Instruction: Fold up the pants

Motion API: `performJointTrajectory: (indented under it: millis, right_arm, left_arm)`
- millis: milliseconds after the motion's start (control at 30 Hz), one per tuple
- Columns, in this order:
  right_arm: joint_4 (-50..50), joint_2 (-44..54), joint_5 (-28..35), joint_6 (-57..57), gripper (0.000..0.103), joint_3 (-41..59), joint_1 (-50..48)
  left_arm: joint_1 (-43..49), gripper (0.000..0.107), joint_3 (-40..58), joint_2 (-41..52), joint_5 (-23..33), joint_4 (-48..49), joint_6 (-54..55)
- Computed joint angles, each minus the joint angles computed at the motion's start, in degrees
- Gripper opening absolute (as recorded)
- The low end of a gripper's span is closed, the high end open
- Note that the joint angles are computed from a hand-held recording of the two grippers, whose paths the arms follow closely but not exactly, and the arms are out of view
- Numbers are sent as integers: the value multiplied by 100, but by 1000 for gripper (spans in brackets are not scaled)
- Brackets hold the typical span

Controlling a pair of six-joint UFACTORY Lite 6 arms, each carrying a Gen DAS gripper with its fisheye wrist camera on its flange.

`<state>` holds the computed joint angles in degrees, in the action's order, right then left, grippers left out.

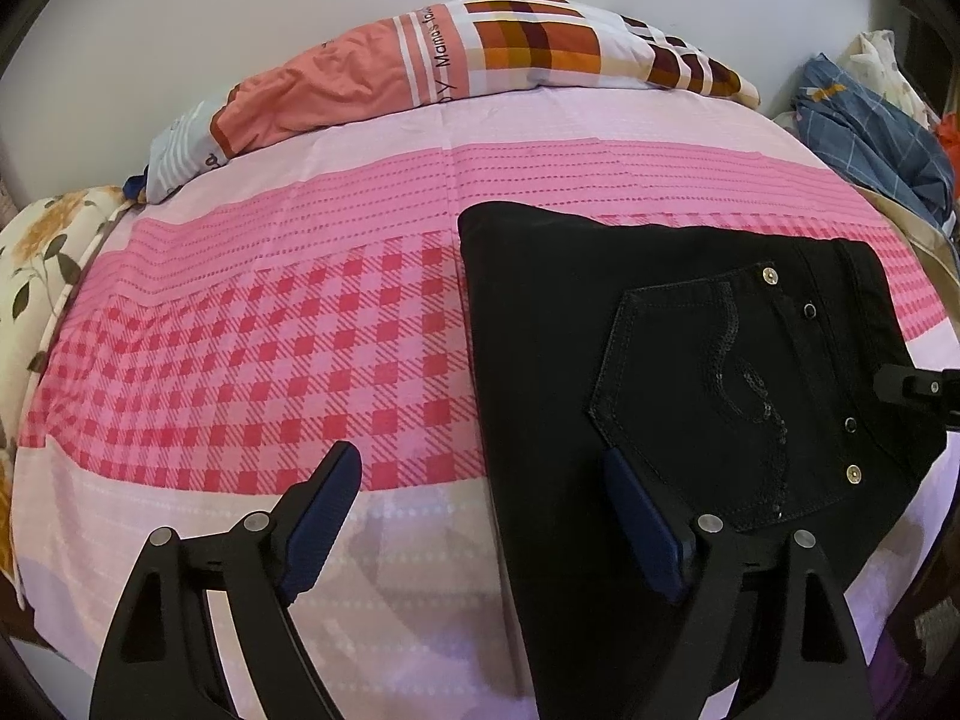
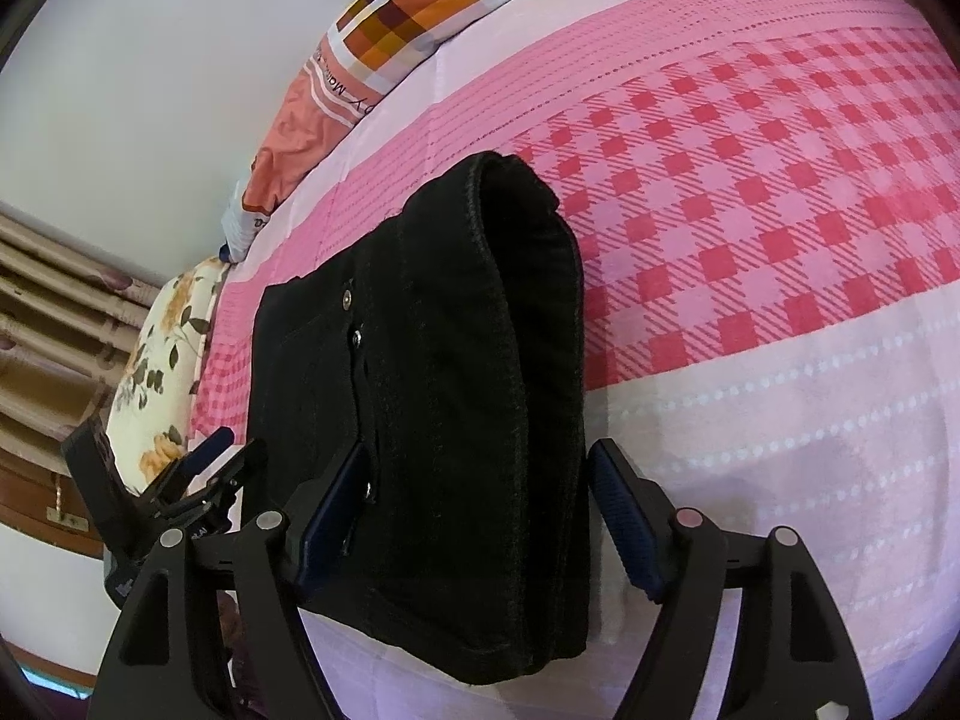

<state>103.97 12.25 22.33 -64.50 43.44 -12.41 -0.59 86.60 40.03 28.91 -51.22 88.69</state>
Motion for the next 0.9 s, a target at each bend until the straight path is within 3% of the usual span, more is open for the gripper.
performJointTrajectory:
  millis: [333, 533, 800, 900]
  right_arm:
    - [-381, 128, -398, 218, 74, 265, 248]
    - [-667, 191, -789, 347, 74, 415, 542]
    - [1006, 67, -610, -1290, 76, 77, 480]
    - [1350, 37, -708, -1711, 84, 48, 605]
  left_arm:
    - [-28, 85, 303, 231, 129, 218, -161]
    - [-12, 84, 597, 430, 574, 344, -241]
    - [-209, 85, 259, 224, 324, 193, 184]
    - [-243, 85, 372, 304, 379, 290, 70]
